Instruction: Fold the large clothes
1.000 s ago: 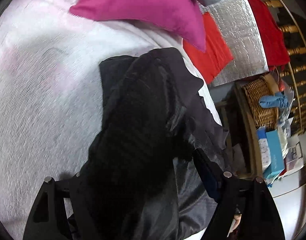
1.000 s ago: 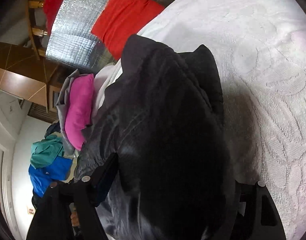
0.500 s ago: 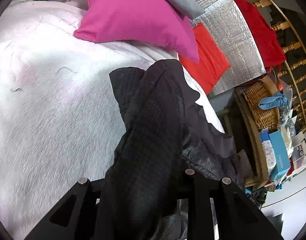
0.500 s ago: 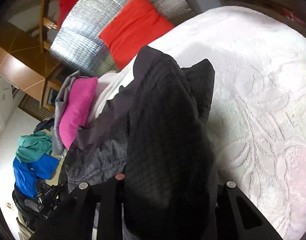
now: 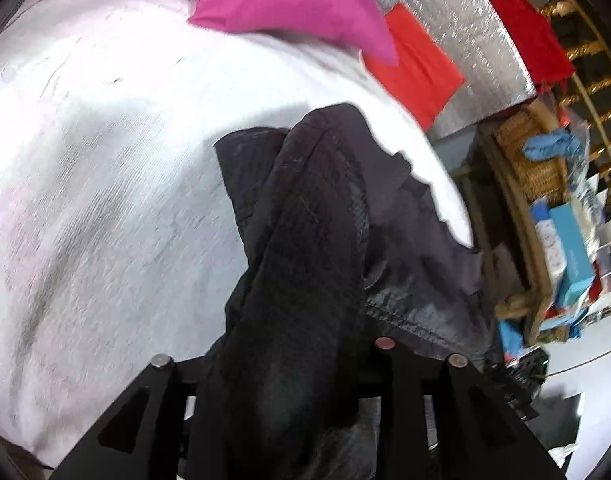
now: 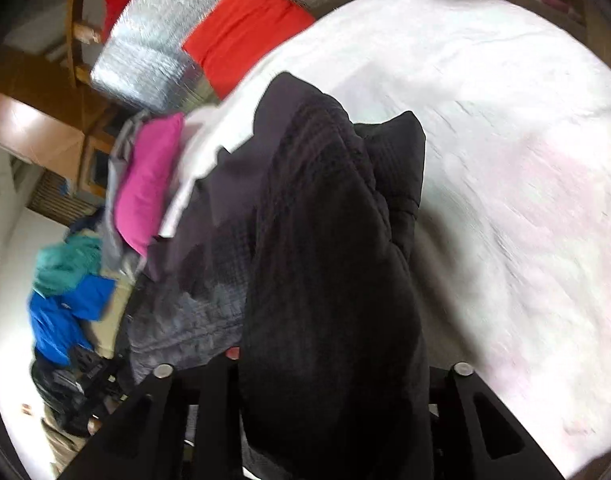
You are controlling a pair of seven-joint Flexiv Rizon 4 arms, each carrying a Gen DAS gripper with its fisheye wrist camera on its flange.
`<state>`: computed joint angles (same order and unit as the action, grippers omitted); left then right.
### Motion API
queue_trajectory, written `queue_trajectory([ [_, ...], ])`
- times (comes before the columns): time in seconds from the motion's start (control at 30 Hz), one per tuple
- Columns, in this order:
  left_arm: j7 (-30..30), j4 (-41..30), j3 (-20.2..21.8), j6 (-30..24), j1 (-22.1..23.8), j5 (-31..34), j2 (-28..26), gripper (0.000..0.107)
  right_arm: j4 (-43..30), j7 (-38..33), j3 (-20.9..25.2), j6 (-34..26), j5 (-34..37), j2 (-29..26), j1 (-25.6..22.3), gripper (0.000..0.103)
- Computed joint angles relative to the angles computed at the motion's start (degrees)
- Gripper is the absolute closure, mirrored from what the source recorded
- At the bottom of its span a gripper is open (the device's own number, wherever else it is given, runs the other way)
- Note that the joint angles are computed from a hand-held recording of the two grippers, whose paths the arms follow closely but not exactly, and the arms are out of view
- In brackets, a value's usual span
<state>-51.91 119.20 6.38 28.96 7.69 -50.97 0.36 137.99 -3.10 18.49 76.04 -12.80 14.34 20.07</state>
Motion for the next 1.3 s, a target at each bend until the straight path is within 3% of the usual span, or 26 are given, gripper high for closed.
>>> queue_trajectory([
  [0.07, -2.63, -1.73, 0.05, -0.80, 0.51, 2.66, -1.05, 0.061, -1.38, -1.12, -1.07, -5.39, 3.49, 1.57, 1.59, 0.052],
  [0.2, -3.05, -2.95, 0.89, -2.67, 2.02, 1.68, -0.68, 0.060, -0.57, 3.54, 1.34, -12.86, 0.26, 8.86, -2.21, 0.046],
  [0.3, -2.45, -3.09, 0.48, 1.72, 1.50, 2.09, 0.74, 0.058, -1.90, 9.07, 4.65, -22.14, -7.66, 13.92, -7.11, 0.043],
  [0.37, -1.42, -2.01, -0.42, 11.05, -0.15, 3.51, 2.50, 0.057, -1.53, 11.02, 4.79, -18.74, -13.22, 14.56, -9.46, 0.041],
  [0.43, 1.35, -1.26, -0.88, 16.93, -1.86, 2.83, 3.83, 0.048, -2.97, 10.33, 3.58, -12.81, -15.96, 10.62, -9.32, 0.041],
  [0.47, 1.27, -1.06, -1.16, 20.05, -2.60, 3.51, 4.26, 0.042, -4.74, 8.62, 2.99, -12.69, -16.60, 8.06, -8.54, 0.041],
  [0.53, 0.18, -0.94, -1.73, 24.80, -4.11, 3.47, 4.17, 0.042, -9.99, 3.85, 1.96, -15.90, -18.48, 1.67, -6.52, 0.041],
  [0.6, 1.30, -2.54, -2.04, 22.71, -5.31, 2.34, 3.05, 0.042, -13.88, -0.01, 0.24, -16.91, -19.39, -3.58, -4.57, 0.041],
  [0.73, 1.00, -5.68, -4.15, 21.23, -7.36, 7.80, 0.44, 0.042, -19.43, -5.61, -3.44, -16.23, -18.72, -11.43, -1.93, 0.041],
  [0.83, -1.93, -9.91, -5.84, 20.38, -8.33, 13.44, -3.75, 0.042, -23.05, -10.29, -4.89, -17.77, -16.23, -15.35, -0.22, 0.041],
  [1.03, -6.55, -15.64, -7.40, 15.78, -8.53, 17.51, -9.69, 0.043, -29.56, -19.77, -6.34, -24.98, -11.70, -21.93, 2.91, 0.041],
  [1.17, -9.50, -18.65, -7.73, 13.60, -9.59, 25.00, -12.65, 0.070, -30.04, -23.39, -6.72, -25.67, -12.19, -22.46, 3.84, 0.045],
  [1.23, -9.70, -19.07, -7.81, 13.67, -9.72, 26.81, -13.35, 0.083, -31.47, -26.48, -6.53, -28.84, -12.20, -23.23, 4.67, 0.078],
  [1.3, -9.12, -19.03, -8.16, 13.62, -9.31, 25.78, -13.61, 0.094, -32.71, -27.67, -6.84, -32.35, -14.78, -23.91, 5.91, 0.085],
])
